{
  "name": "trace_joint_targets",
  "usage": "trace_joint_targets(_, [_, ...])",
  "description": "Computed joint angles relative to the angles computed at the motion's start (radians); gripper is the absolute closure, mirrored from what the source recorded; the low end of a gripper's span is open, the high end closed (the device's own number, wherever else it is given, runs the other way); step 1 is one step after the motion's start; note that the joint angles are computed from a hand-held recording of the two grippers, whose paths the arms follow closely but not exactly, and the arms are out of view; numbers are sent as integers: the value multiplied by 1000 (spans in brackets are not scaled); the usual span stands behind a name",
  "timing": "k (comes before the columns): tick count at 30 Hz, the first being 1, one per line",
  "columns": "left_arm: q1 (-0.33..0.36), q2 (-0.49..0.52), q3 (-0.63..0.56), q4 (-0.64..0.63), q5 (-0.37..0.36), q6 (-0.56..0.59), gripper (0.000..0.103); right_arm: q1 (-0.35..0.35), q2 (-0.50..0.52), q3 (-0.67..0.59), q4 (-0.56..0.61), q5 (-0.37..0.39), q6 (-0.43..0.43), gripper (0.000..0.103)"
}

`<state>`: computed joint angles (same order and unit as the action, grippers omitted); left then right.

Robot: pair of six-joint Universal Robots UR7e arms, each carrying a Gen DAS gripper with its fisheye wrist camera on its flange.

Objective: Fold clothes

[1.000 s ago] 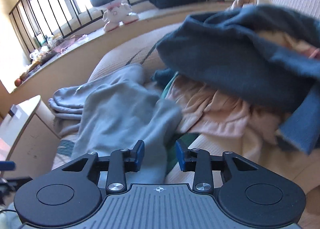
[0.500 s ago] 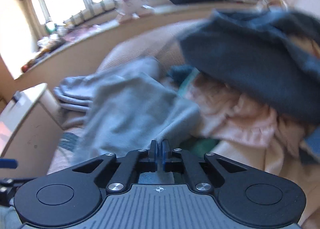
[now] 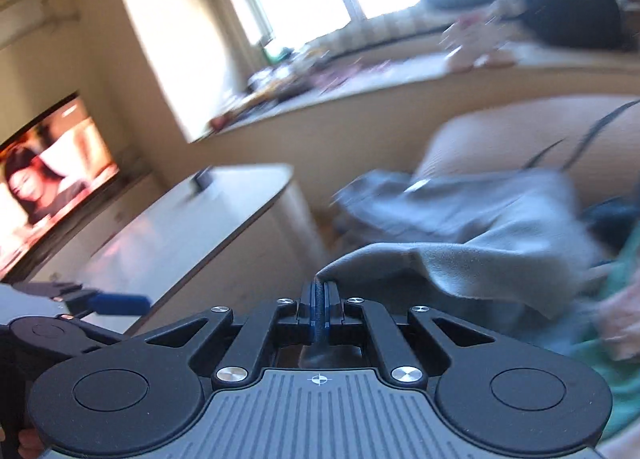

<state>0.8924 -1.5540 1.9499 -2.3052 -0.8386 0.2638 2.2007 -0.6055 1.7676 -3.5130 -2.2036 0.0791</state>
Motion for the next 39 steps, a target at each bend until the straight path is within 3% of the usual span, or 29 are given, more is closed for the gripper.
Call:
trace_joint_targets(5, [35,19,-32,49,5,-18,0,-46,61,-93,73,145,-19,95])
trace_joint_targets(9, [62,38,-59,71,-6,-32,0,-21,60,-146,131,55,-69,91])
trace_joint_targets(14, [88,79,-100,111,-58,-22,0,24,-21,-60,69,-144,-132,70])
trace_joint_targets(17, [84,93,-91,92,-84,30,0,30,-92,44,103,-233,-51,64])
trace_joint_targets(19, [76,96,-78,77,-98,61,0,18,-121,96,125,-252,16,60])
trace_joint_targets(23, [69,105,-49,57,-106,107,0,-20,-138,149,107,-209,102,60])
trace_joint_targets(27, [62,116,-25,29,-95,147,0,-67,-108,106,157,-130,105,63])
trace_joint_targets(28, [60,117,-18,16,-96,162,0,-75,-105,95,184,-117,124,82])
trace_joint_targets(29, [59,115,-11,0,-101,180,0,-83,-104,88,211,-104,144,92])
trace_joint_targets(30, [59,116,-8,-13,-105,190,0,-85,-103,83,215,-95,144,94])
trace_joint_targets(35, [73,153,-23,-28,-109,195,7,-78,-80,2,134,-26,39,96])
trace_joint_targets(39, [90,184,-48,-28,-100,176,17,-86,-10,-168,190,-21,-89,96])
